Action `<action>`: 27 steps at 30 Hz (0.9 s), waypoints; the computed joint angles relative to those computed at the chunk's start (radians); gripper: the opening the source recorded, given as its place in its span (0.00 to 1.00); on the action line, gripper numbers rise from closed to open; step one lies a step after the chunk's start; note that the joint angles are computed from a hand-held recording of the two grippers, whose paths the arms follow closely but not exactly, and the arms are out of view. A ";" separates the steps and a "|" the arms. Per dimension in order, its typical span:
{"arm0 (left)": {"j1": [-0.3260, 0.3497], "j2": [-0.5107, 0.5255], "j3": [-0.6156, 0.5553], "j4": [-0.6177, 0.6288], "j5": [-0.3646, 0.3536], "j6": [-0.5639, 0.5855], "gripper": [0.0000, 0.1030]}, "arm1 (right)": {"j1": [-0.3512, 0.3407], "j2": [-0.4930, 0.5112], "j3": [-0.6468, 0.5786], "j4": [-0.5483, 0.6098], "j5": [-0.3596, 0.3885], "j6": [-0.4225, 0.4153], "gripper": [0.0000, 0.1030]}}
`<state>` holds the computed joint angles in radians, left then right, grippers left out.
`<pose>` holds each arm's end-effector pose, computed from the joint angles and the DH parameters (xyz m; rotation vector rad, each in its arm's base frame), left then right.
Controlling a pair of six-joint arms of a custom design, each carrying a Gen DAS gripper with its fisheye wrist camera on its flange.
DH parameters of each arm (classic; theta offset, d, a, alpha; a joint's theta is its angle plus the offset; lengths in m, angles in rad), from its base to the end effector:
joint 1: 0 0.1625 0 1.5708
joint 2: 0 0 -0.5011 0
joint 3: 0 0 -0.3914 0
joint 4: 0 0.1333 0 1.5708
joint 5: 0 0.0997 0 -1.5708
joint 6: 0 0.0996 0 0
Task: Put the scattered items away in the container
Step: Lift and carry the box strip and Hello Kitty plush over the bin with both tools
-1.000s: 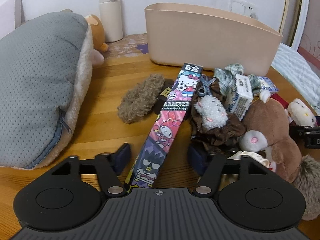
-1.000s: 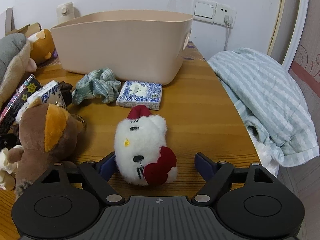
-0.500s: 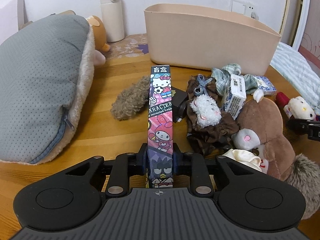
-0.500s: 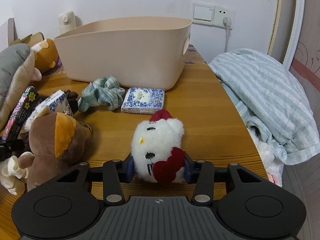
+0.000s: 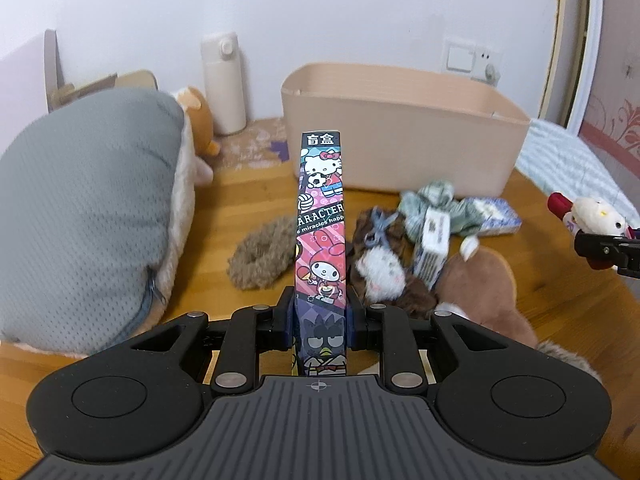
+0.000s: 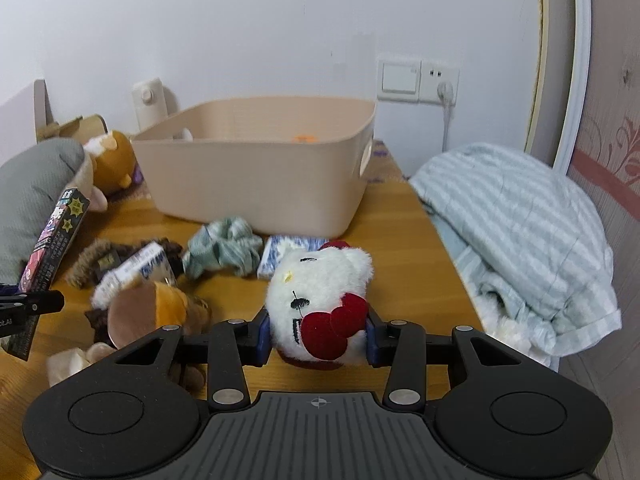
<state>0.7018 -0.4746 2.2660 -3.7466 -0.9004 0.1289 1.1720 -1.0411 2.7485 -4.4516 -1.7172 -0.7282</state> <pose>-0.2419 -0.4601 -0.0254 1.0653 2.3150 -0.7816 -0.0184 -0.3496 0.2610 0.2497 -2.1431 1.1267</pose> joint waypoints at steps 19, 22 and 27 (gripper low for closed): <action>-0.021 0.035 -0.152 -0.030 0.008 0.113 0.23 | 0.102 -0.133 -0.100 0.115 -0.028 -0.039 0.39; -0.019 0.051 -0.197 -0.038 0.020 0.119 0.23 | 0.115 -0.151 -0.126 0.143 -0.026 -0.039 0.39; -0.015 0.064 -0.278 0.005 0.016 0.109 0.23 | 0.129 -0.187 -0.178 0.217 -0.014 -0.018 0.39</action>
<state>0.6872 -0.4103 1.9880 -3.7414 -0.8846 0.2375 1.3014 -1.2277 2.5709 -4.2348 -1.7309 -0.7458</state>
